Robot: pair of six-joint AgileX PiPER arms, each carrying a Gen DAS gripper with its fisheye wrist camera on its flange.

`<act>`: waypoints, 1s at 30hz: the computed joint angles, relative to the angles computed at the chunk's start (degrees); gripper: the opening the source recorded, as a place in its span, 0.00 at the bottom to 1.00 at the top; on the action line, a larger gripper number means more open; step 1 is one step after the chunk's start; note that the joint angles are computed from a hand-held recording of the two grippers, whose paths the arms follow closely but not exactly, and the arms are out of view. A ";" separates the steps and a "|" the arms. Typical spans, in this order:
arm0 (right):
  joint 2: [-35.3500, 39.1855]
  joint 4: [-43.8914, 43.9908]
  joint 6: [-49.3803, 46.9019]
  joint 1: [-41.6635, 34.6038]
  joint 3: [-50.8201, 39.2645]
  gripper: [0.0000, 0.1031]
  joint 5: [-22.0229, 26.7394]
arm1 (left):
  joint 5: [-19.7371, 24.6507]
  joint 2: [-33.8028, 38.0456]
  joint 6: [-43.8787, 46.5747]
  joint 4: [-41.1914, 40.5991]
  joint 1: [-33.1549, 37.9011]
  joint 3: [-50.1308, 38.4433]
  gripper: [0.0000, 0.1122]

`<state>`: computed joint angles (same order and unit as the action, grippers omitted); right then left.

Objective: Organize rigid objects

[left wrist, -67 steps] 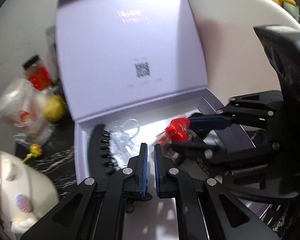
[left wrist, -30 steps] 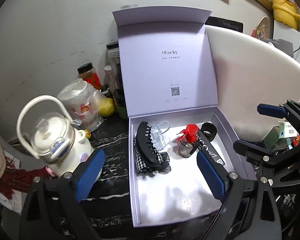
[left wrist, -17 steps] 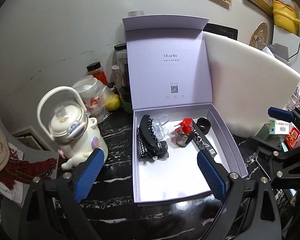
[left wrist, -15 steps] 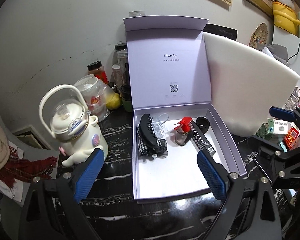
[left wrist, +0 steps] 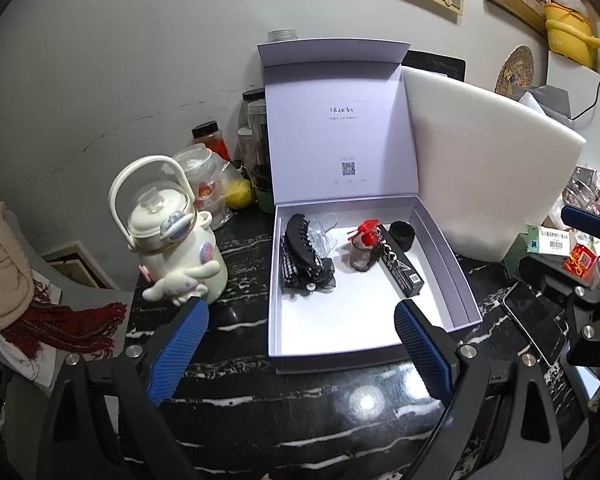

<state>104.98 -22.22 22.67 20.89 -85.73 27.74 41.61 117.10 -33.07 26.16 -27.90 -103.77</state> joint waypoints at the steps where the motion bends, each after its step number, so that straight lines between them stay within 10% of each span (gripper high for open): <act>1: -0.51 -0.19 0.49 0.05 0.72 0.99 -0.29 | -0.37 -0.50 -0.08 -0.36 -0.08 0.87 0.85; 30: -7.54 3.05 -1.55 1.14 11.79 0.99 -1.65 | -4.21 -6.53 -4.98 -0.26 -3.41 13.09 0.85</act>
<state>97.44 -19.17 21.13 22.02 -73.94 26.09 37.41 110.57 -38.06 25.90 -31.31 -90.68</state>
